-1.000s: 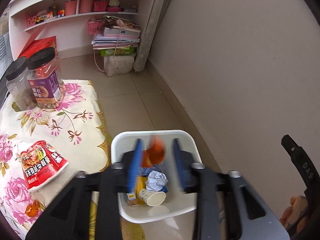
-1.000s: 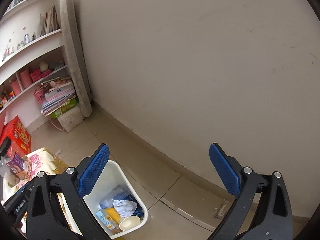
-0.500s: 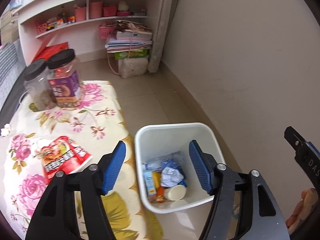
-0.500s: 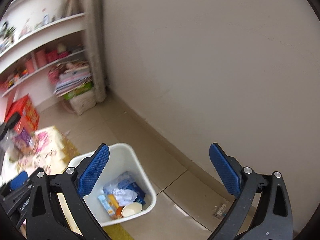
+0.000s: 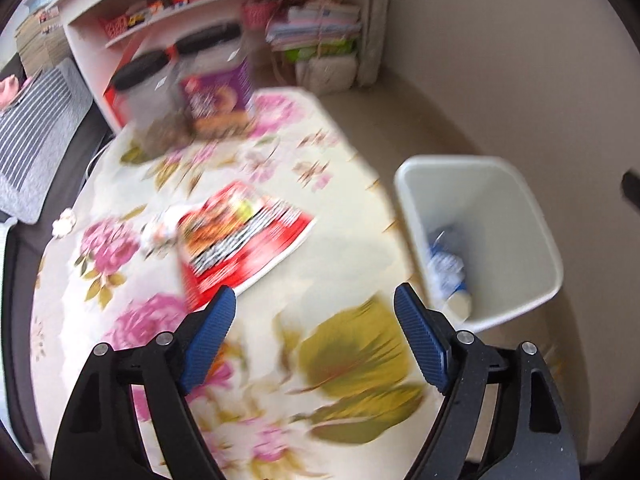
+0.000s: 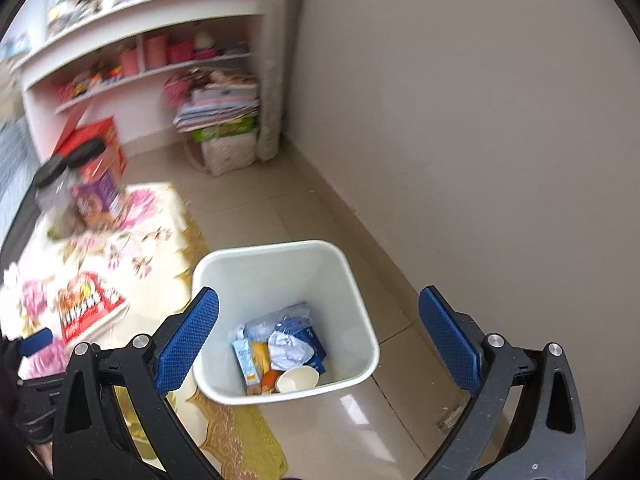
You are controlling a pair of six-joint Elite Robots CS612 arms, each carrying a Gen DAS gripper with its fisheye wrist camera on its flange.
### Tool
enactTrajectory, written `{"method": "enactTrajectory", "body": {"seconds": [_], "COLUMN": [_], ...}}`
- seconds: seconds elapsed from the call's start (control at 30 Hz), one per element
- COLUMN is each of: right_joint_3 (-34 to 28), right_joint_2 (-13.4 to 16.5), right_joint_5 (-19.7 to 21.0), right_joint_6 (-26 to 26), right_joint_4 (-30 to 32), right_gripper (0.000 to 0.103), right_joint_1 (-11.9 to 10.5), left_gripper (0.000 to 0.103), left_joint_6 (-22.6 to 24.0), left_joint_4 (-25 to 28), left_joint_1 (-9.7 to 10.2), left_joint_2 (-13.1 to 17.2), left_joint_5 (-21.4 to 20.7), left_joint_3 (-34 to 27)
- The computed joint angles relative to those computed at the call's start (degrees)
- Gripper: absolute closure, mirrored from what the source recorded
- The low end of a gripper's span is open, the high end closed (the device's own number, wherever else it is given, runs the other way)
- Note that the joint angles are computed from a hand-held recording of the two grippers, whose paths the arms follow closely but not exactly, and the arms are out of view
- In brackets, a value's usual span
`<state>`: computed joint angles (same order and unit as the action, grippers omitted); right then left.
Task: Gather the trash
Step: 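Move both tools back over the tablecloth, then grasp another orange peel with the left gripper while the right gripper reaches toward the red snack bag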
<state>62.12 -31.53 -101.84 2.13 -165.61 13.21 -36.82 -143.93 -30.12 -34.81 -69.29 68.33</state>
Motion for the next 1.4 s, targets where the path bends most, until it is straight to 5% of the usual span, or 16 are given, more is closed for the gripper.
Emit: {"method": "enactTrajectory", "body": {"seconds": [0.27, 0.43, 0.7, 0.83, 1.1, 1.33, 1.4], "right_joint_3": [-1.8, -3.8, -7.2, -9.2, -15.3, -24.4, -26.5], "right_joint_2": [1.1, 2.2, 4.0, 4.8, 7.5, 12.7, 14.2], "right_joint_5": [0.9, 0.8, 0.9, 2.6, 10.7, 29.6, 32.0], "right_joint_6": [-6.0, -8.4, -9.4, -8.2, -3.5, 12.0, 16.7], "right_joint_4": [1.6, 3.4, 7.7, 10.7, 19.9, 34.2, 34.8], "right_gripper": [0.007, 0.007, 0.007, 0.007, 0.007, 0.007, 0.007], "right_joint_1": [2.5, 3.8, 5.1, 5.4, 5.7, 4.8, 4.9], "left_gripper": [0.023, 0.025, 0.075, 0.081, 0.081, 0.081, 0.081], "left_joint_6": [1.8, 1.9, 7.1, 7.4, 4.1, 1.2, 0.2], "left_joint_4": [10.7, 10.1, 3.4, -0.6, -5.5, -7.6, -8.2], "left_joint_1": [2.85, 4.05, 4.17, 4.51, 5.56, 6.81, 7.43], "left_joint_2": [-0.3, 0.1, -0.8, -2.1, -5.3, -7.4, -8.0], "left_joint_5": [-5.4, -8.4, -11.6, -13.1, -12.7, -12.7, -13.0], "left_joint_3": [2.4, 4.0, 7.5, 10.8, 16.6, 19.7, 20.5]}}
